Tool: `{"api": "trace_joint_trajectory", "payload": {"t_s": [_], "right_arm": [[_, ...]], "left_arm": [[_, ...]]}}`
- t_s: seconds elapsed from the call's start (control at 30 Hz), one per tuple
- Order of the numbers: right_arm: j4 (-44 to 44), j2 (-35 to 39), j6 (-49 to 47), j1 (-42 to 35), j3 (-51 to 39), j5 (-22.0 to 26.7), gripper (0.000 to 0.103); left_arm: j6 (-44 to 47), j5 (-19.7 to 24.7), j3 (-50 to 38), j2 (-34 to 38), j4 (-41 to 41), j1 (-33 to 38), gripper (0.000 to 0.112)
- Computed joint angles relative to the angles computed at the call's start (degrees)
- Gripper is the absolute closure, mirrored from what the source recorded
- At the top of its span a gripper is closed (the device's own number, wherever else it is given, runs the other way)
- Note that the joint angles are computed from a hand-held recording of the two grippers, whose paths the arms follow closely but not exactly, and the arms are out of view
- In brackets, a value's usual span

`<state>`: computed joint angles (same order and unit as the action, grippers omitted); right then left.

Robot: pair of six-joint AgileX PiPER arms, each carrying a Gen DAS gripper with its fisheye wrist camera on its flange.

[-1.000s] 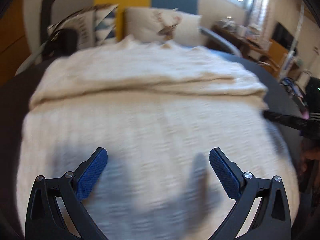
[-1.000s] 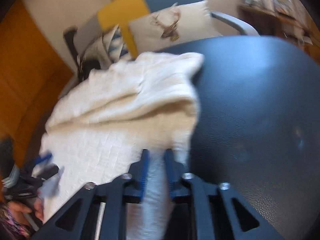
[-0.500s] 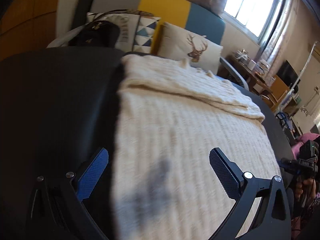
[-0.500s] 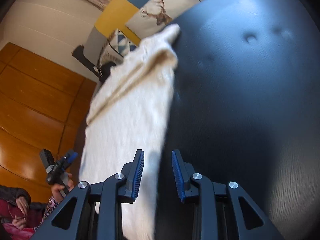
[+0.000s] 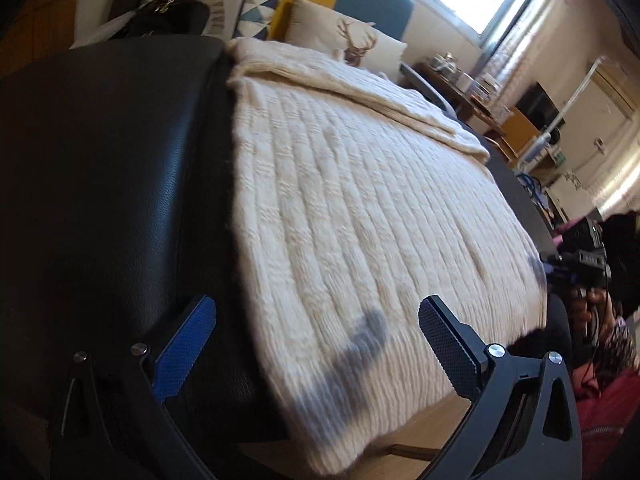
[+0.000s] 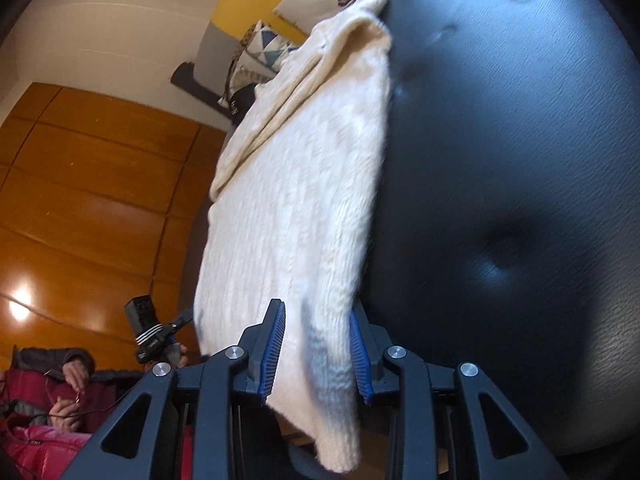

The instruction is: Fold clothes

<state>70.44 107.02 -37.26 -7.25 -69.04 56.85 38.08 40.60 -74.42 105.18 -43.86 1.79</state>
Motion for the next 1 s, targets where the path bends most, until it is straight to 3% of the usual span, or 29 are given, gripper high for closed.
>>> {"api": "trace_joint_trajectory", "payload": {"t_s": [0.2,0.3,0.43,0.57,0.67,0.73,0.77,0.83,0.93,1.0], "right_arm": [[2.39,0.20,-3.62,0.03,1.32,1.56,0.071],[3.98,0.50,-5.42,0.08,1.92,2.25,0.071],[4.52,1.62,-6.24,-0.11,1.76,5.36,0.071],[4.33,4.28,-6.44,0.30,0.91,10.84,0.072],[4.28,2.79,-7.86,1.13,2.38,8.66,0.074],[3.66,1.59,-7.45,1.54,3.16,6.97,0.078],[3.08,1.13,-6.93,1.79,3.43,5.87,0.084],[2.72,0.75,-6.17,2.08,4.11,4.18,0.097],[5.16,0.73,-7.47,1.22,6.26,4.14,0.098],[5.84,0.11,-6.96,0.82,7.31,3.86,0.097]], "left_arm": [[12.47,3.01,4.27,-1.67,-13.82,1.77,0.009],[15.86,0.92,5.79,-2.05,-15.66,0.74,0.009],[18.14,5.27,5.77,-1.35,-18.59,2.59,0.012],[17.37,6.19,4.86,-0.94,-17.16,2.57,0.017],[15.00,5.29,3.74,-0.26,-16.11,1.63,0.032],[13.15,4.35,2.92,-0.07,-13.37,0.81,0.050],[12.48,3.69,2.74,-0.07,-12.04,0.50,0.054],[10.85,3.16,2.38,0.13,-10.43,0.75,0.073],[10.47,4.49,1.98,1.01,-11.62,2.40,0.088],[10.87,5.59,1.83,1.37,-12.46,3.18,0.091]]}}
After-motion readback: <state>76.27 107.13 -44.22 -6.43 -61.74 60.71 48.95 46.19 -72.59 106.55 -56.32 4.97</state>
